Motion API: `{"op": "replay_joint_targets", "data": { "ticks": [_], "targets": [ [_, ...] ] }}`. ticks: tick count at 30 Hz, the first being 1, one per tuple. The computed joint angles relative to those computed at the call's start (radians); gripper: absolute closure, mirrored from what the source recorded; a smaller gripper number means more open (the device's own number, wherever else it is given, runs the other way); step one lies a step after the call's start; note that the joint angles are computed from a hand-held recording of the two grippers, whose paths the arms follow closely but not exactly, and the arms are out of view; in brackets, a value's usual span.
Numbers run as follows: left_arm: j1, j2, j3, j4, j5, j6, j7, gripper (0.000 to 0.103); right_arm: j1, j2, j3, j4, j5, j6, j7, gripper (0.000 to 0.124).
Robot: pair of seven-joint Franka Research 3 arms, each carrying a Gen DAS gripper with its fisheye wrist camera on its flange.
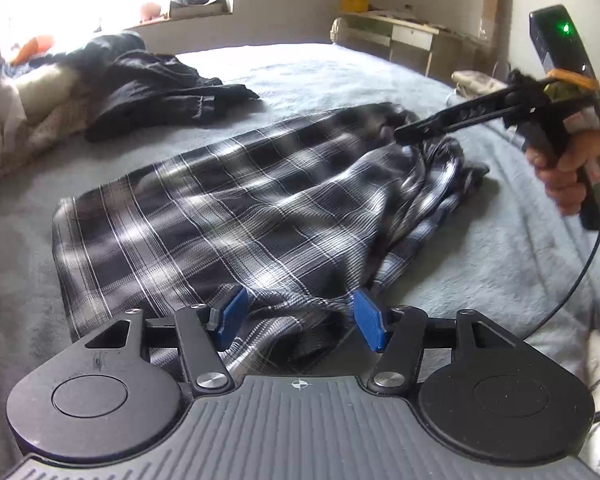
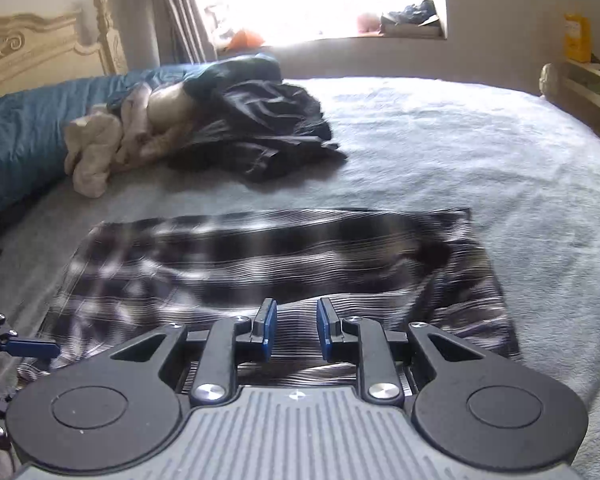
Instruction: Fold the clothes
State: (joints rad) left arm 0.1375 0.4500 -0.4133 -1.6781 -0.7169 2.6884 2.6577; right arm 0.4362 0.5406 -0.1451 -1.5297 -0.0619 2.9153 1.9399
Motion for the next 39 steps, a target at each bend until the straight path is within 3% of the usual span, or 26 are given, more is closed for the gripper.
{"op": "replay_joint_targets", "data": {
  "ticks": [5, 9, 15, 19, 24, 27, 28, 31, 33, 35, 39],
  "targets": [
    [0.032, 0.003, -0.008, 0.024, -0.076, -0.066, -0.004, 0.044, -0.022, 0.043, 0.077, 0.093, 0.033, -0.020, -0.096, 0.101],
    [0.021, 0.014, 0.028, 0.051, -0.083, -0.084, -0.077, 0.044, -0.032, 0.081, 0.130, 0.157, 0.075, -0.034, -0.190, 0.100],
    [0.008, 0.026, 0.071, 0.072, -0.040, -0.037, -0.208, 0.042, -0.036, 0.128, 0.186, 0.209, 0.139, -0.077, -0.326, 0.100],
    [-0.034, 0.046, 0.130, 0.100, 0.104, 0.005, -0.399, 0.042, -0.025, 0.137, 0.206, 0.203, 0.167, -0.086, -0.398, 0.100],
    [-0.143, 0.083, 0.269, 0.150, 0.382, 0.022, -0.696, 0.042, -0.012, 0.132, 0.226, 0.172, 0.186, -0.072, -0.505, 0.100],
    [-0.206, 0.109, 0.349, 0.188, 0.540, 0.003, -0.850, 0.041, 0.023, 0.142, 0.193, 0.179, 0.164, -0.124, -0.518, 0.100],
    [-0.213, 0.115, 0.357, 0.197, 0.578, -0.011, -0.872, 0.040, 0.042, 0.153, 0.170, 0.196, 0.145, -0.167, -0.506, 0.099],
    [-0.219, 0.136, 0.359, 0.242, 0.664, -0.095, -0.928, 0.037, 0.069, 0.153, 0.139, 0.180, 0.111, -0.156, -0.476, 0.091],
    [-0.210, 0.135, 0.344, 0.242, 0.704, -0.113, -0.943, 0.032, 0.080, 0.158, 0.120, 0.196, 0.100, -0.178, -0.435, 0.075],
    [-0.205, 0.131, 0.333, 0.236, 0.747, -0.118, -0.964, 0.026, 0.072, 0.166, 0.119, 0.219, 0.109, -0.212, -0.388, 0.066],
    [-0.184, 0.125, 0.302, 0.225, 0.814, -0.124, -1.010, 0.019, 0.058, 0.161, 0.133, 0.218, 0.111, -0.224, -0.352, 0.064]
  ]
}}
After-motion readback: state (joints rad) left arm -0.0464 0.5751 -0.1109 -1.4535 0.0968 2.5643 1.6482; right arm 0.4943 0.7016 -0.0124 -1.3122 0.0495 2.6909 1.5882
